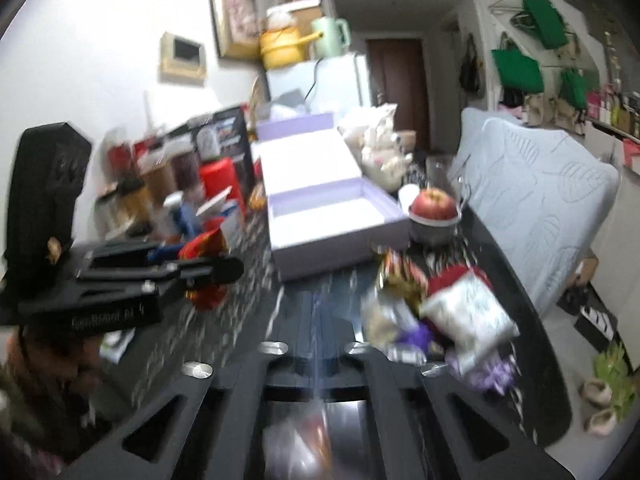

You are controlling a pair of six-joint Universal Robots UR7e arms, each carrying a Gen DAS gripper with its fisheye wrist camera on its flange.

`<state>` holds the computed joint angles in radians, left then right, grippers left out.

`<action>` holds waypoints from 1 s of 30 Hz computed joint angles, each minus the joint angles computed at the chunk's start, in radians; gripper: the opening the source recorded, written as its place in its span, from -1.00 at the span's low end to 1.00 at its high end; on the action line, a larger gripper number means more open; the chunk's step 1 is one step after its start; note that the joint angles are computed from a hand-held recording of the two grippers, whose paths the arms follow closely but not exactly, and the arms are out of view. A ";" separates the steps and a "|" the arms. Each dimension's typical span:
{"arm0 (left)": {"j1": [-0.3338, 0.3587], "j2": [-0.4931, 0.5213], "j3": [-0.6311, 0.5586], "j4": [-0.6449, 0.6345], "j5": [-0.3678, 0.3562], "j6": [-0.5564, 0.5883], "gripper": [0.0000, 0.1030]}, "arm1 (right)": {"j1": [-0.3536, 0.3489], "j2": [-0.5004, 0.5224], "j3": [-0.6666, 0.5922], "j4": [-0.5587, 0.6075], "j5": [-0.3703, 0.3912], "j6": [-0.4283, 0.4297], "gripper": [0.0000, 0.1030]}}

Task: Organize soft objects
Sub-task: 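Lower the right gripper onto the white cable coil and grasp it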

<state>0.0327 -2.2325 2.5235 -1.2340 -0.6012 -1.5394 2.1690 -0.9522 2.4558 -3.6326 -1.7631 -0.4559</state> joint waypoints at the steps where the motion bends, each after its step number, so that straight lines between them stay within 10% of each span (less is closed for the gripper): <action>1: 0.030 0.020 -0.010 0.009 0.037 -0.018 -0.39 | -0.009 0.044 -0.021 -0.038 0.013 -0.021 -0.99; 9: -0.009 -0.008 -0.092 0.315 0.069 -0.211 -0.39 | -0.093 0.009 -0.030 0.069 0.022 0.046 -0.94; 11: -0.023 -0.021 -0.082 0.316 0.053 -0.214 -0.39 | -0.097 -0.006 -0.015 0.058 0.001 0.048 -0.56; 13: -0.015 -0.027 -0.058 0.244 0.040 -0.159 -0.39 | -0.100 -0.006 -0.003 0.031 -0.020 0.049 0.18; 30: 0.148 0.027 0.118 -0.375 -0.050 0.236 -0.39 | -0.141 0.024 0.071 -0.066 -0.211 0.092 0.47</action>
<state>0.1811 -2.2054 2.6418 -1.6092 -0.6516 -1.3036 2.0285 -0.9282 2.5264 -3.6990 -1.9744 -0.3636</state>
